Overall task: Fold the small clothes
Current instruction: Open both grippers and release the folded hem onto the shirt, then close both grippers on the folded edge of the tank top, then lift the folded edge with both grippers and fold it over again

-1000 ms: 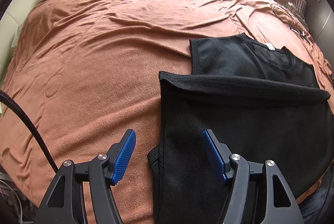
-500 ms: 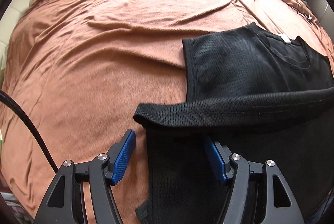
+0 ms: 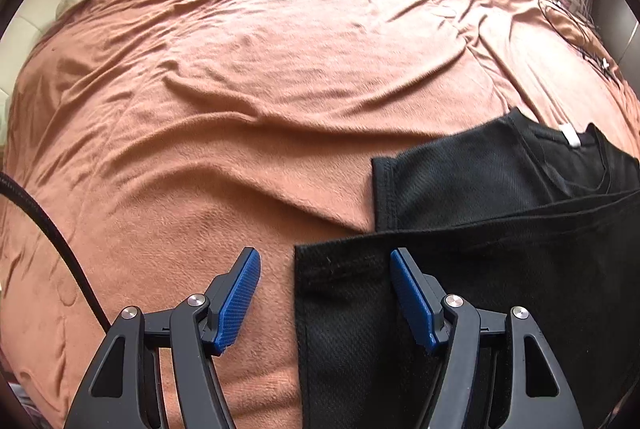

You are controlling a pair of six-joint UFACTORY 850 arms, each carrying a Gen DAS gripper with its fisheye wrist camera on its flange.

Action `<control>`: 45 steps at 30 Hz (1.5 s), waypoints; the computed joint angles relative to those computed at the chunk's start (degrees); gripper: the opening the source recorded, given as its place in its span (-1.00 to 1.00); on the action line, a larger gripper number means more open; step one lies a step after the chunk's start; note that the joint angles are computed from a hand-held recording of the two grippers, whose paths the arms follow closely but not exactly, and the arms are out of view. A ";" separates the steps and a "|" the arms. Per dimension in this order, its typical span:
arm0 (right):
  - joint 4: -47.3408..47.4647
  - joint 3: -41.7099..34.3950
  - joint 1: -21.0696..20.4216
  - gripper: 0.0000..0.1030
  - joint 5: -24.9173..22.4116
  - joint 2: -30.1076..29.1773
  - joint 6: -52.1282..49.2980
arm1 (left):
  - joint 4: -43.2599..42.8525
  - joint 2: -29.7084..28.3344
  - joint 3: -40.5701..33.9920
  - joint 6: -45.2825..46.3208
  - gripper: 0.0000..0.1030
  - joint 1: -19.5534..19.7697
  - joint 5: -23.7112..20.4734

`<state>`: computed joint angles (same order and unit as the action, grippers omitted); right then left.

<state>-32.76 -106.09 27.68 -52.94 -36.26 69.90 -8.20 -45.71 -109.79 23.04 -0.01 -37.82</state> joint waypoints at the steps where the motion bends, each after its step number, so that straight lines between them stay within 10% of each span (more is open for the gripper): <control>1: -0.36 0.07 0.17 0.29 0.15 0.21 0.33 | -0.07 0.09 -0.01 -0.31 0.30 0.07 0.03; 6: -1.15 3.24 1.23 0.25 2.88 2.75 0.63 | -5.52 1.41 1.60 4.63 0.26 1.49 -1.04; 12: 0.57 5.71 0.85 -0.24 5.23 4.51 -1.69 | -7.80 1.12 1.63 3.82 -0.33 2.42 -2.69; 20: 3.18 6.30 -0.59 -0.57 8.42 4.47 -2.56 | -7.99 -0.62 -0.15 3.69 -0.36 1.95 -2.46; 25: 1.87 6.93 -0.83 -0.95 9.44 4.64 -0.11 | -9.50 -0.94 -0.55 5.51 -0.79 1.73 -2.90; 45: -8.43 5.47 2.05 -0.98 4.77 7.63 4.42 | -12.26 3.48 -0.29 7.30 -0.86 1.59 3.29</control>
<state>-41.18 -100.62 29.74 -48.17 -28.63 74.32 -20.46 -42.23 -110.08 30.34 1.58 -34.53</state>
